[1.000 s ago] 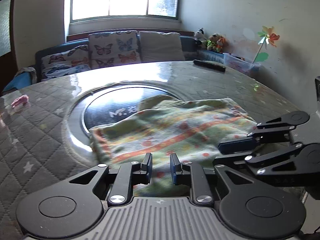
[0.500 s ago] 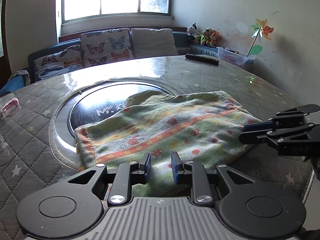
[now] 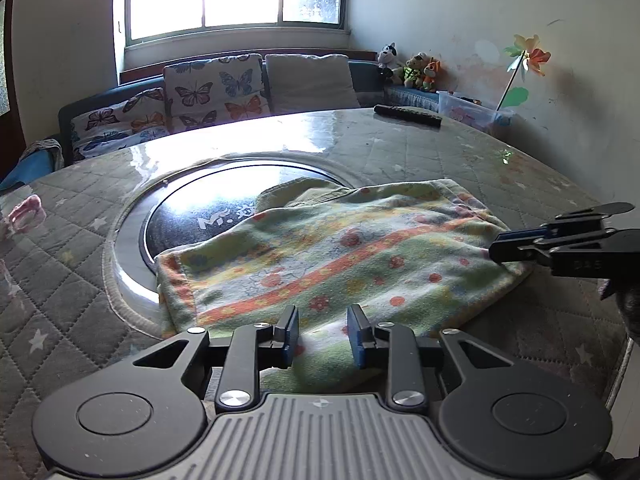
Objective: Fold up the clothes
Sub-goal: 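Grasp the folded shirt edge with the left gripper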
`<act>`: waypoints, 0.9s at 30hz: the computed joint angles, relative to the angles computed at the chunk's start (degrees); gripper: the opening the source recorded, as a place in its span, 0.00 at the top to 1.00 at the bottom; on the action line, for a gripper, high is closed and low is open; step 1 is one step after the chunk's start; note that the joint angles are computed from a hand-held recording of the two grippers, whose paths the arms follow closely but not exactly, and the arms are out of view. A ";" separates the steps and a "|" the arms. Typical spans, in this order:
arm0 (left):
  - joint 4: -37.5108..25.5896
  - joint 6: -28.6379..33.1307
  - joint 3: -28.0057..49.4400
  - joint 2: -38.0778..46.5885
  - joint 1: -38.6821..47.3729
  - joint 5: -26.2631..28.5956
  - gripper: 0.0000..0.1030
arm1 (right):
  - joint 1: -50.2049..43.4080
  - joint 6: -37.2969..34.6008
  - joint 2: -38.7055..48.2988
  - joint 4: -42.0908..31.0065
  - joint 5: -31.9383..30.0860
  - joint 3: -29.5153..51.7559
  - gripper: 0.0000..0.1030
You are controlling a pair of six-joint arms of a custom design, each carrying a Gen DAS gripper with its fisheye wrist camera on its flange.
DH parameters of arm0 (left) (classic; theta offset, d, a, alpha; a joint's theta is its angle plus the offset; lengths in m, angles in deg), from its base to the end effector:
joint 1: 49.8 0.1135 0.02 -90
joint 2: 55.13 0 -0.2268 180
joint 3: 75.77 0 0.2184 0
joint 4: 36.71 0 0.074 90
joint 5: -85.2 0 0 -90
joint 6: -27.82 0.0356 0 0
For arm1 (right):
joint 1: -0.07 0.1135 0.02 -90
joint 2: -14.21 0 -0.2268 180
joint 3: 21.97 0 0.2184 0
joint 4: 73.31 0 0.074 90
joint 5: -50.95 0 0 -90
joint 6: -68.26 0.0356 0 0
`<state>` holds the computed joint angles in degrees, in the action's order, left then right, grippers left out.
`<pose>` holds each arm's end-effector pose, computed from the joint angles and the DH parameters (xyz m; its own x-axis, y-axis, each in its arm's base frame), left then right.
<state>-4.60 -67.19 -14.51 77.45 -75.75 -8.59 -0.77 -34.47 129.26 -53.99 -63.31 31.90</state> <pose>0.2962 -0.1415 0.0044 -0.6004 0.1953 -0.7755 0.3394 0.9403 -0.0260 0.3008 0.0102 0.0566 -0.5864 -0.1923 -0.7869 -0.4325 0.8957 0.1033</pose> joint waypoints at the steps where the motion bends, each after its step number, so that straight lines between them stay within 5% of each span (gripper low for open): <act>1: -0.31 0.05 -0.04 -0.28 0.14 -0.05 0.70 | -0.38 0.40 -0.24 -0.48 -0.34 0.39 0.87; 15: -6.96 0.23 6.07 0.59 5.48 0.68 0.71 | 0.94 2.28 5.07 -8.00 0.52 13.08 0.85; 27: -17.10 0.39 23.26 7.00 6.93 3.74 0.72 | 2.74 4.20 14.49 -15.90 2.59 29.64 0.86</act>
